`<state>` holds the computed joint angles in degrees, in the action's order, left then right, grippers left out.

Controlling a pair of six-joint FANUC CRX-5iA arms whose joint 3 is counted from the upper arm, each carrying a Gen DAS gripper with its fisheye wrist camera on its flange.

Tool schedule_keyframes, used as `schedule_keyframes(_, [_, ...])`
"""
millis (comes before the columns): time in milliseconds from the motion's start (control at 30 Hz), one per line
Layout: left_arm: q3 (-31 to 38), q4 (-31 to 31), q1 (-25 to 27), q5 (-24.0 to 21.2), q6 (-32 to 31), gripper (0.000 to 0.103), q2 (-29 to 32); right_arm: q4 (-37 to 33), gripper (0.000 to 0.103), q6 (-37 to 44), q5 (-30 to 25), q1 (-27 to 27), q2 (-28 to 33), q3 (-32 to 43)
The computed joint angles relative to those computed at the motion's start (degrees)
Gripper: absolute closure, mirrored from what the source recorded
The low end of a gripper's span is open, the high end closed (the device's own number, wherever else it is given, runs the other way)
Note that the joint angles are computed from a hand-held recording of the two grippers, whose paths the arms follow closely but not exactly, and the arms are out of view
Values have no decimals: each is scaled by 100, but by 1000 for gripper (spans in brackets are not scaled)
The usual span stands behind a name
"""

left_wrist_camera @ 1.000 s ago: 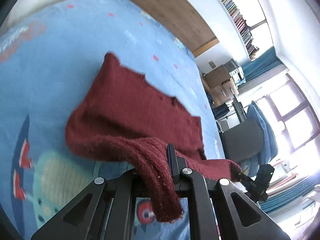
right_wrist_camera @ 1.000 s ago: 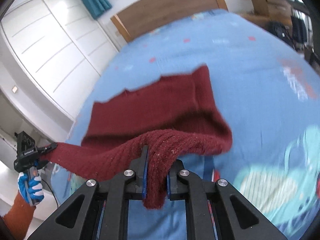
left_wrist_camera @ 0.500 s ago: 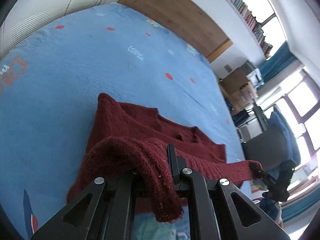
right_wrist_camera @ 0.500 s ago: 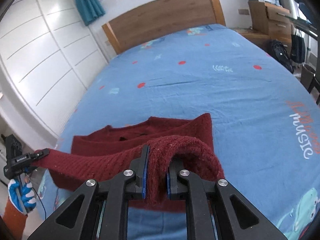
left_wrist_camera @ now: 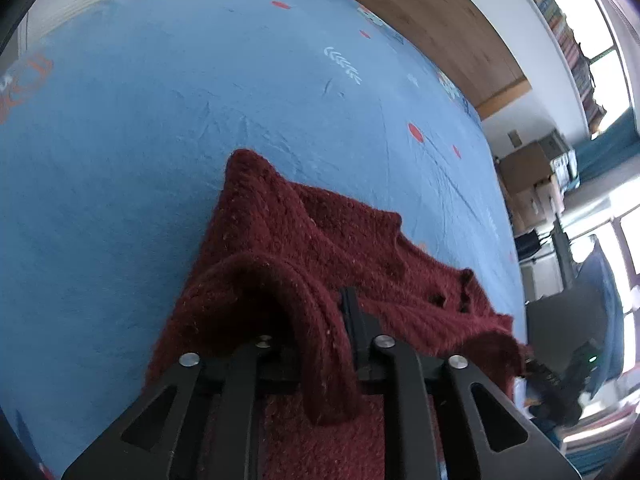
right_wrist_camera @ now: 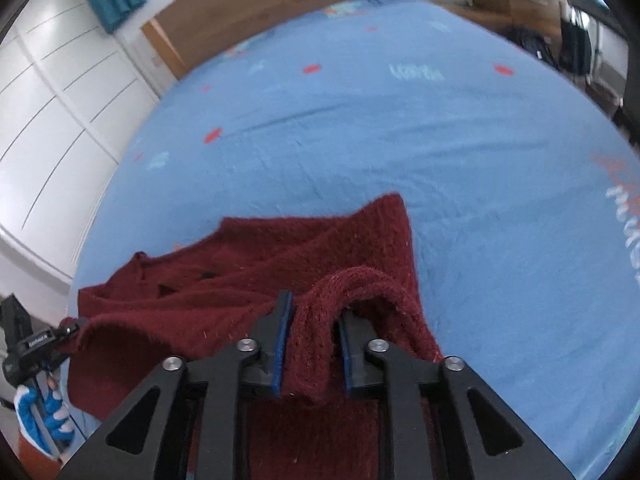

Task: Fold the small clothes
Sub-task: 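Lift the hem with both tools and fold it toward the collar, then lower the hem onto the collar and open both tools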

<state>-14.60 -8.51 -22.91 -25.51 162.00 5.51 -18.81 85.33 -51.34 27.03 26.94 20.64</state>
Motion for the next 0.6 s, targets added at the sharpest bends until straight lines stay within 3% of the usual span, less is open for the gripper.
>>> schedule_keyframes(67, [-161, 96, 71, 252, 2, 79, -79, -98, 70, -35, -2, -42, 76, 61])
schedule_keyframes(133, [-212, -24, 94, 260, 167, 65, -176, -218, 58, 41, -51, -75, 123, 124])
schedule_keyframes(233, [-397, -48, 170, 422, 298, 59, -398, -263, 45, 119, 0, -64, 98, 133])
schedule_keyframes(333, [-395, -329, 166, 267, 616, 55, -572, -296, 33, 134, 100, -77, 45, 128])
schedule_keyframes(400, [-183, -726, 47, -99, 925, 55, -591, -375, 29, 112, 209, -140, -15, 111])
schedule_keyframes(500, [576, -1765, -463, -1410, 1363, 52, -476, -148, 28, -33, 383, -166, -117, 40])
schedule_keyframes(600, [1033, -2194, -835, -1977, 1342, 52, -261, 143, 28, 59, 587, -91, -275, -138])
